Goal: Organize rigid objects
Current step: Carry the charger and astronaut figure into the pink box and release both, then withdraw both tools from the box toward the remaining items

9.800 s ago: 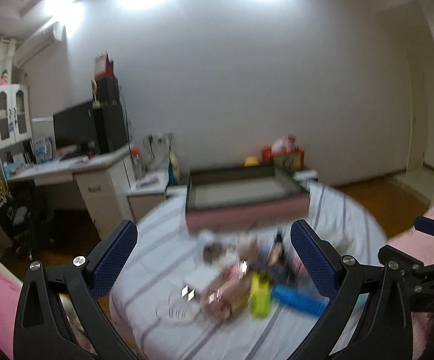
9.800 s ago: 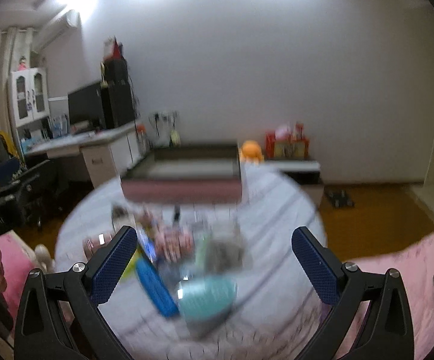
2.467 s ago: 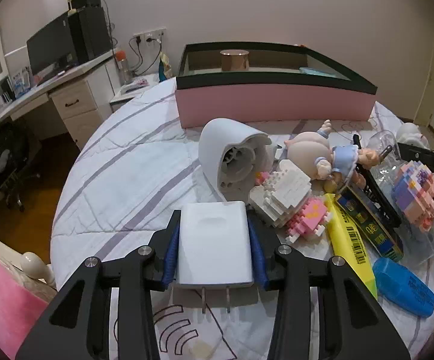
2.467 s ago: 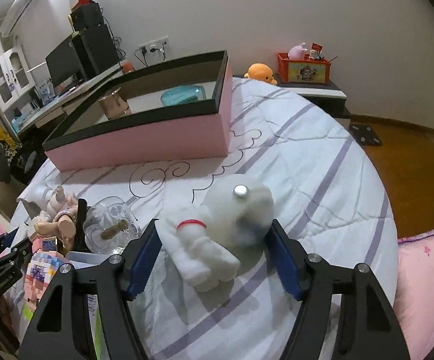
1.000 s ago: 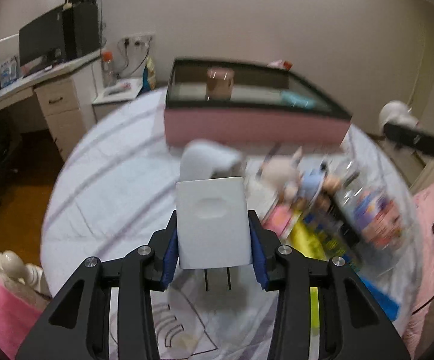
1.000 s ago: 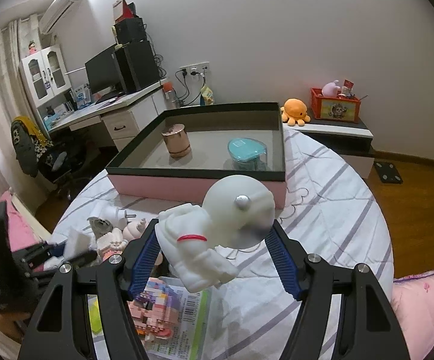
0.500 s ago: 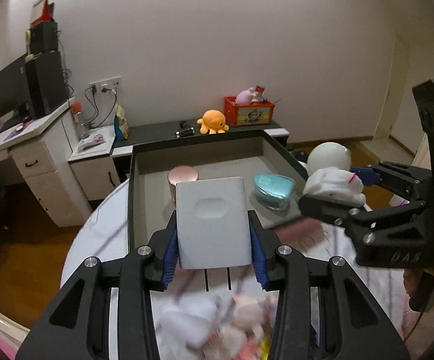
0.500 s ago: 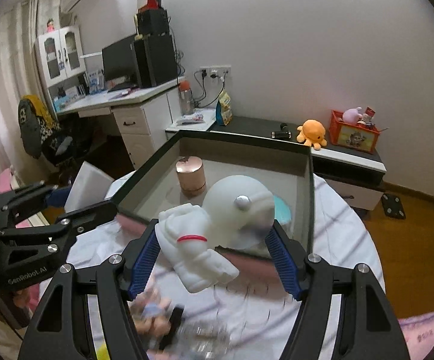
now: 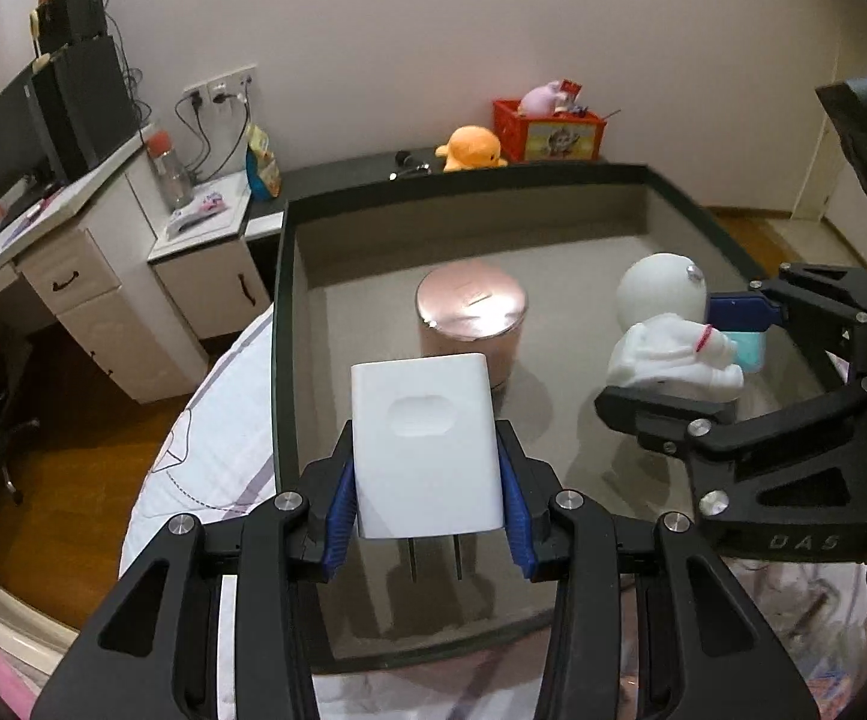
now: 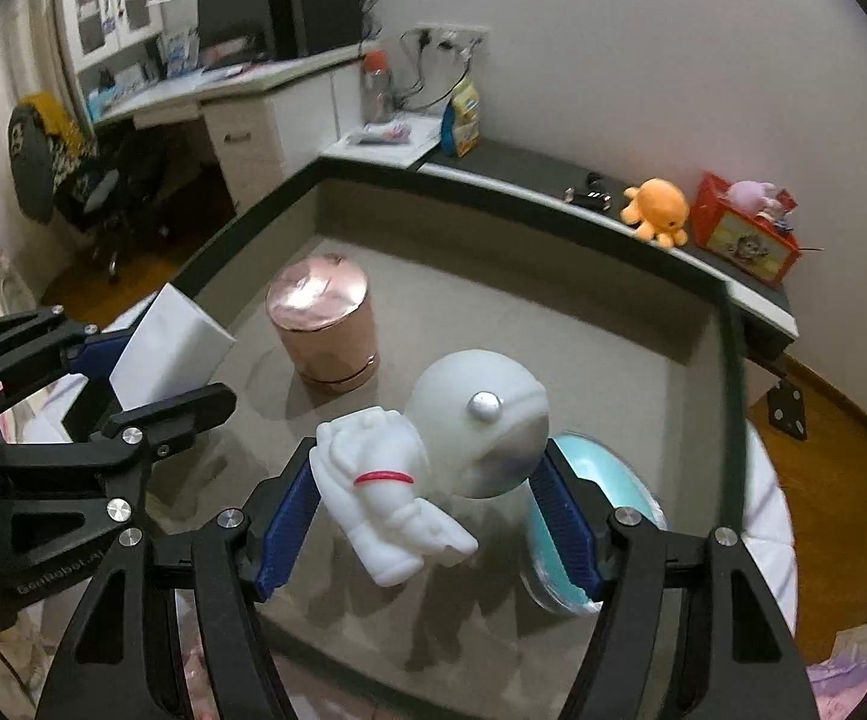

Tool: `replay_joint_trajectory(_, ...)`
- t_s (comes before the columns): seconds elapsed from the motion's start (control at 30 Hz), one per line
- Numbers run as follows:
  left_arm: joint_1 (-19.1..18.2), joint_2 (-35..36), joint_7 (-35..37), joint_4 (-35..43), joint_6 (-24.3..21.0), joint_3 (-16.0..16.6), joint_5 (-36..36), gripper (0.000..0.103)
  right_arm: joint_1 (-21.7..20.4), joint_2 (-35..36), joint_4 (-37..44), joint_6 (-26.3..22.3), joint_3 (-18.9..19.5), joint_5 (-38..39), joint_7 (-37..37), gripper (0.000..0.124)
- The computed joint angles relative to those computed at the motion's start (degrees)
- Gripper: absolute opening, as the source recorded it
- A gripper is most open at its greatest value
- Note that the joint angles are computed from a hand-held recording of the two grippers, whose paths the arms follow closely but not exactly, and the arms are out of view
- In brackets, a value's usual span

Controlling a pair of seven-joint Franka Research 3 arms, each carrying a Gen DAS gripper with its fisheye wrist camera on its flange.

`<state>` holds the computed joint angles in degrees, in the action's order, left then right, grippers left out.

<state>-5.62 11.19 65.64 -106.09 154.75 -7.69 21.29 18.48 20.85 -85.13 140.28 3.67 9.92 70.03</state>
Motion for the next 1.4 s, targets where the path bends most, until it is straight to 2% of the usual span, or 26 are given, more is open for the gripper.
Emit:
replay_joint_trajectory(0.2,-1.13,0.96,-3.23,1.31,-0.94,1.03,4.11,0.043,0.54,2.58,3.09,-2.05,-0.61,-1.73,1.10,0.071)
replay_joint_trajectory(0.3,-1.49,0.96,-4.91,1.30,-0.94,1.33,6.15,0.045,0.81,2.21,1.85,-0.07,-0.82,-2.78,0.74,0.072)
replay_joint_trajectory(0.4,-0.12,-0.58,-4.29,-0.85,1.93,0.63,3.61,0.059,0.80,0.98,0.06,2.53,-1.05,-2.99,1.46,0.077)
replay_joint_trajectory(0.43,-0.08,-1.49,-5.12,-1.83,2.82,0.76,3.71,0.073,0.74,0.32,-0.85,3.83,-1.07,-3.04,1.48,0.079)
replay_joint_trajectory(0.47,0.10,-2.73,-5.37,-3.27,4.41,0.68,3.56,0.079,0.74,-0.79,-2.41,5.73,-1.22,-3.27,1.70,0.081)
replay_joint_trajectory(0.53,-1.07,-5.20,-11.39,-5.43,5.77,1.95,10.15,0.093,-0.04,-2.92,-4.77,7.53,-0.56,-1.72,1.02,0.081)
replay_joint_trajectory(0.57,-1.88,-6.87,-17.13,-6.56,5.99,2.79,16.97,0.098,-1.02,-4.93,-7.10,9.00,0.28,0.69,-0.33,0.081)
replay_joint_trajectory(0.6,-1.93,-8.30,-20.86,-7.52,5.90,2.75,21.39,0.099,-1.07,-6.11,-8.53,10.16,0.35,1.30,-0.30,0.082)
replay_joint_trajectory(0.67,-1.10,-11.94,-25.14,-10.36,6.78,1.79,25.70,0.103,-0.78,-10.02,-13.41,13.82,-0.07,1.19,1.10,0.085)
replay_joint_trajectory(0.77,0.74,-17.24,-31.65,-14.46,7.20,-0.53,30.41,0.103,-1.59,-16.45,-21.05,19.30,0.76,5.57,-0.18,0.086)
replay_joint_trajectory(0.87,2.87,-22.97,-38.57,-18.81,7.17,-3.70,35.67,0.103,-1.57,-22.84,-28.25,24.01,0.83,6.76,0.33,0.086)
replay_joint_trajectory(1.0,5.43,-30.49,-47.69,-24.11,7.60,-8.10,41.72,0.103,-1.16,-30.61,-36.22,28.11,1.09,8.76,-0.38,0.086)
replay_joint_trajectory(1.07,6.64,-34.66,-53.16,-26.86,5.81,-11.07,44.72,0.103,-1.08,-34.44,-40.53,30.70,1.38,8.84,0.47,0.086)
replay_joint_trajectory(1.2,4.52,-40.17,-52.95,-31.46,6.70,-11.69,42.26,0.103,-2.73,-41.33,-48.52,35.21,3.61,7.11,4.42,0.086)
replay_joint_trajectory(1.3,5.17,-45.34,-55.24,-34.55,6.81,-14.20,42.19,0.103,-6.86,-46.20,-54.08,38.77,7.81,4.24,8.74,0.086)
replay_joint_trajectory(1.4,5.22,-48.95,-55.75,-36.63,7.42,-15.46,40.83,0.103,-8.86,-51.65,-59.75,41.58,10.14,3.69,12.58,0.086)
